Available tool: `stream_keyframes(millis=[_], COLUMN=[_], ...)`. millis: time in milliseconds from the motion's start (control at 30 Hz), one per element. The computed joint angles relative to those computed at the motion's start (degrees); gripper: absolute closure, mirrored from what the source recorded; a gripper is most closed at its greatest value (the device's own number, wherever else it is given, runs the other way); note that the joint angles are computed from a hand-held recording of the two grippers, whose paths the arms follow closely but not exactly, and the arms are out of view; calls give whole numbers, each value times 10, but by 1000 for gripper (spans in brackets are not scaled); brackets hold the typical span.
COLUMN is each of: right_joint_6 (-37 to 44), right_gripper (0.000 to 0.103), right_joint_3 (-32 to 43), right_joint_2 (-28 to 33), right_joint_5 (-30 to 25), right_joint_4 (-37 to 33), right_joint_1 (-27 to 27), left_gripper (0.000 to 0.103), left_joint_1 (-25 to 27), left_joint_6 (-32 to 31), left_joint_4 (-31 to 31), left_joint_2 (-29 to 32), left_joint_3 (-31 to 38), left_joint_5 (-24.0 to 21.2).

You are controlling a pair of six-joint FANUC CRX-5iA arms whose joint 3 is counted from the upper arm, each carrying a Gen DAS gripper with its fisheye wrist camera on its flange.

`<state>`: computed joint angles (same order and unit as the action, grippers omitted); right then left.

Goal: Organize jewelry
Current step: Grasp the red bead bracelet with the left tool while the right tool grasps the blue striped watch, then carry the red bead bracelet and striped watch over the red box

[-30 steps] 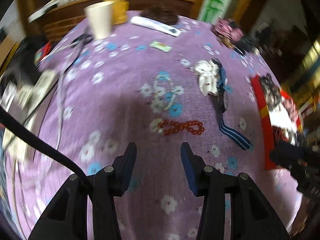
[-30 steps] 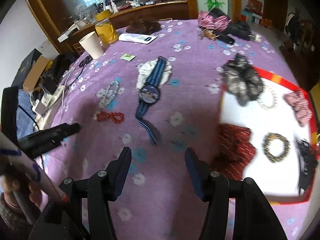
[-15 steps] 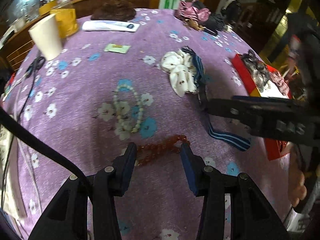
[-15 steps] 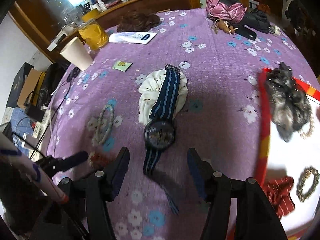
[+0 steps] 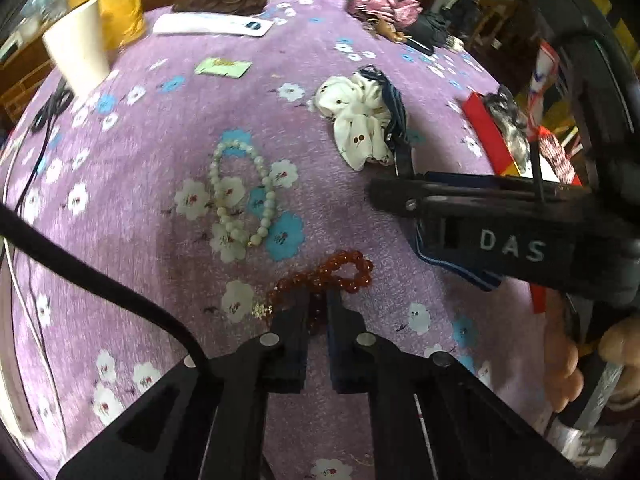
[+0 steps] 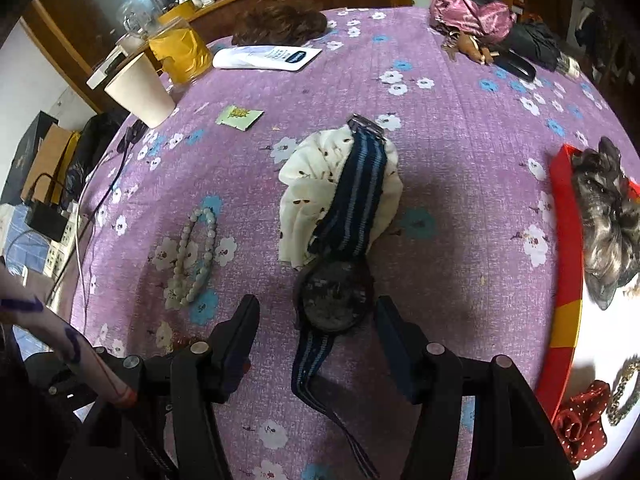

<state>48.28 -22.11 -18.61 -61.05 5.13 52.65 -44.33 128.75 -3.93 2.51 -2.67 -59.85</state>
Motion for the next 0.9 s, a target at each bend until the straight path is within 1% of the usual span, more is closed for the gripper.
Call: stream_keyframes(millis=[33, 100, 133, 167, 233, 400, 567, 700, 900], right_joint_6=[9, 16, 15, 17, 21, 14, 9, 5, -7], right_gripper=[64, 70, 77, 81, 84, 87, 88, 89, 90], right_joint_3=[2, 5, 5, 6, 7, -2, -14, -20, -29], right_joint_2=[0, -6, -9, -13, -22, -52, -98, -136, -198], right_joint_5=[1, 1, -1, -3, -6, -14, -23, -33, -58], right_joint_4=[-9, -24, -24, -27, -40, -49, -63, -72, -72], right_joint_1=[-5, -13, -13, -14, -18, -14, -8, -2, 16], left_gripper=[96, 96, 96, 96, 96, 96, 96, 96, 96], left_joint_1=[-1, -4, -7, -9, -12, -32, -63, -87, -131], left_joint_6=[8, 22, 30, 38, 52, 98, 150, 187, 238], left_joint_4=[-1, -2, -3, -4, -4, -26, -55, -72, -108], left_joint_2=[-1, -6, -10, -15, -26, -51, -73, -74, -62], left_joint_3=[1, 1, -1, -3, -7, -5, 9, 26, 67], left_joint_5=[-3, -7, -8, -9, -8, -17, -36, -48, -79])
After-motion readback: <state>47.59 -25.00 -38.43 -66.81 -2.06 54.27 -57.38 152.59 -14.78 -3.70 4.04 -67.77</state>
